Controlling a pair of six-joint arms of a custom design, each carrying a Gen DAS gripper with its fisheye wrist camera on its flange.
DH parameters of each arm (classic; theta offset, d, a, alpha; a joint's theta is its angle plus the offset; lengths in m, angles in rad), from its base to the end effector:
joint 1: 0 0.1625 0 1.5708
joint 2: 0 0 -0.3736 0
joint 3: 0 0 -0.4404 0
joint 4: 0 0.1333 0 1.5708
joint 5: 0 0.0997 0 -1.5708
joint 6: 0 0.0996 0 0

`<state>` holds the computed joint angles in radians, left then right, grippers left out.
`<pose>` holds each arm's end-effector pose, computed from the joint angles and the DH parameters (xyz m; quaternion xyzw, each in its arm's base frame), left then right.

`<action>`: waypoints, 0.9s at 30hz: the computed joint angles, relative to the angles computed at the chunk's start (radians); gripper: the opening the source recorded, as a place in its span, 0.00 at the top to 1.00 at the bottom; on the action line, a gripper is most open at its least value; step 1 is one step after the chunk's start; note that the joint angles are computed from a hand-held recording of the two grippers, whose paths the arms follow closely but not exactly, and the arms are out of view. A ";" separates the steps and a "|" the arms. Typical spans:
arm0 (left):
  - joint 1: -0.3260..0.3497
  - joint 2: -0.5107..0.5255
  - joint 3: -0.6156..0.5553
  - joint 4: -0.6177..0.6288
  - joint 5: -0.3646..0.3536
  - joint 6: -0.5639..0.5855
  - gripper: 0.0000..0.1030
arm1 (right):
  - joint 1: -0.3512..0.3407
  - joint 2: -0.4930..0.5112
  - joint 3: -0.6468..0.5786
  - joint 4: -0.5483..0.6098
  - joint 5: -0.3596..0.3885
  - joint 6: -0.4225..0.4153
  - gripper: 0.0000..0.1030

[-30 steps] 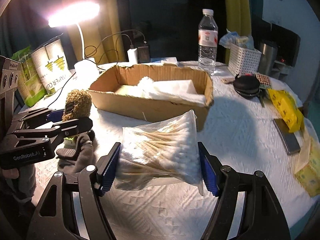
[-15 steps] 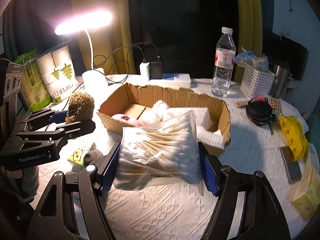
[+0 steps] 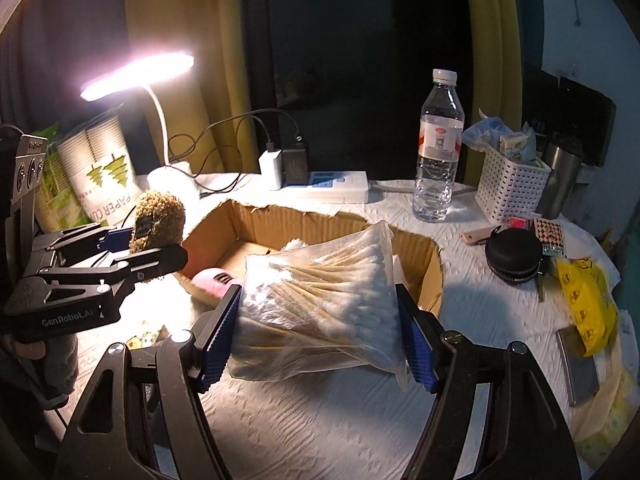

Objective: Organize soft objects
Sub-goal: 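Lower the swab bag into the box with the right gripper while the left gripper drops the brown pad in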

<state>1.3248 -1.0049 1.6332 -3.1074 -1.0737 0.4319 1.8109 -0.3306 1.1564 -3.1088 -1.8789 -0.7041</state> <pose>0.0081 -0.7103 0.2438 0.1878 0.8573 -0.4029 0.2596 0.2879 -0.7423 -0.0466 0.3735 -0.8492 0.3022 0.2192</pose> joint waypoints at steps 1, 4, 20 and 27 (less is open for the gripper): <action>0.001 0.009 -0.012 0.003 0.000 0.001 0.50 | -0.003 0.006 -0.014 0.007 0.003 0.000 0.27; 0.005 0.036 -0.050 0.017 0.006 -0.006 0.50 | -0.009 0.027 -0.058 0.027 0.010 -0.001 0.27; 0.024 0.168 -0.225 0.108 -0.008 -0.041 0.25 | -0.047 0.134 -0.267 0.119 0.028 0.022 0.27; 0.021 0.168 -0.222 0.100 0.005 -0.044 0.24 | -0.055 0.142 -0.278 0.103 0.016 0.031 0.26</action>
